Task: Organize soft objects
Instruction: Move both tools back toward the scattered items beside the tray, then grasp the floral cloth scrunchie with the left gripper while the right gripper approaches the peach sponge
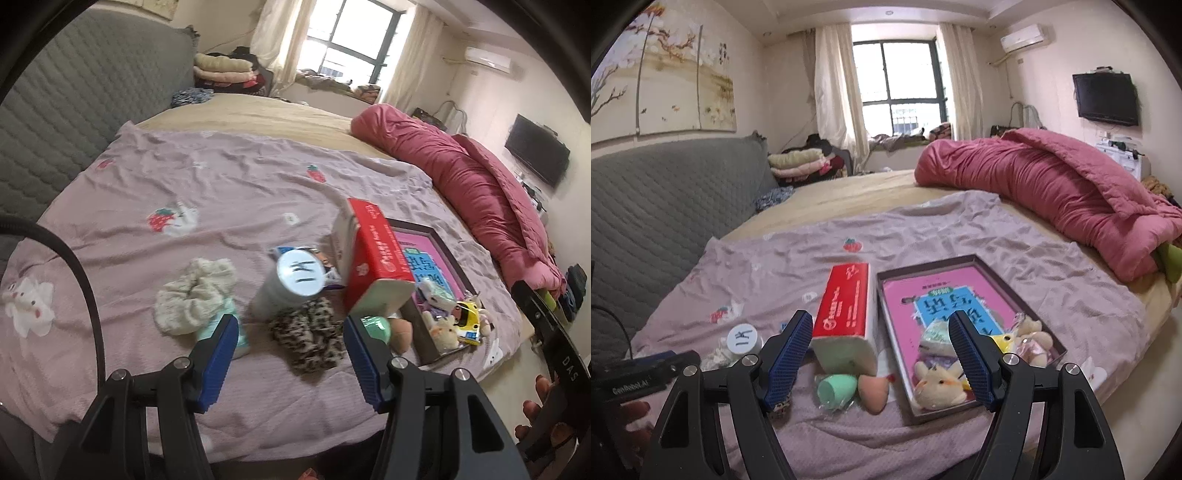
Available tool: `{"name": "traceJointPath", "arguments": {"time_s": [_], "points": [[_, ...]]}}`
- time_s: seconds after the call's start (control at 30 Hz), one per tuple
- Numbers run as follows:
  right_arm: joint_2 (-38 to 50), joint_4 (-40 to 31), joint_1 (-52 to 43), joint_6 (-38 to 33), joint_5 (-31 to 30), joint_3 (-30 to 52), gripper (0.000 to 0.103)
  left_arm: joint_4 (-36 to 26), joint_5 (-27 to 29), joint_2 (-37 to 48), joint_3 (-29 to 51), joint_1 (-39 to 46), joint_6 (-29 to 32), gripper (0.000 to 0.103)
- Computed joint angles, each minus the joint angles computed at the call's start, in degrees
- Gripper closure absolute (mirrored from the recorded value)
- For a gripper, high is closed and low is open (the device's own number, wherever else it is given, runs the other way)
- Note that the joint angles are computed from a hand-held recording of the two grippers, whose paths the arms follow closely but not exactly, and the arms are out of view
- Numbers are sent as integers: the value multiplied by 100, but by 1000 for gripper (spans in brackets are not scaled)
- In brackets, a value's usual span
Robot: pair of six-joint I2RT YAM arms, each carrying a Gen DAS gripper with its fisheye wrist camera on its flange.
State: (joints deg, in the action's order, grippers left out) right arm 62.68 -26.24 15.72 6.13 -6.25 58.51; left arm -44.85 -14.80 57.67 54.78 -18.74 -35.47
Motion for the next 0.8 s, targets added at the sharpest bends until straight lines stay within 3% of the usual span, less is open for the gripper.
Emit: {"name": "traceJointPath", "arguments": {"time_s": [0.4,0.8], "points": [[395,-148,427,-145,-63,-87,26,-232,467,-666,-703,898,275,44],[885,-215,559,-215,20,-147,26,28,832,-708,-1133,1611,548,44]]}}
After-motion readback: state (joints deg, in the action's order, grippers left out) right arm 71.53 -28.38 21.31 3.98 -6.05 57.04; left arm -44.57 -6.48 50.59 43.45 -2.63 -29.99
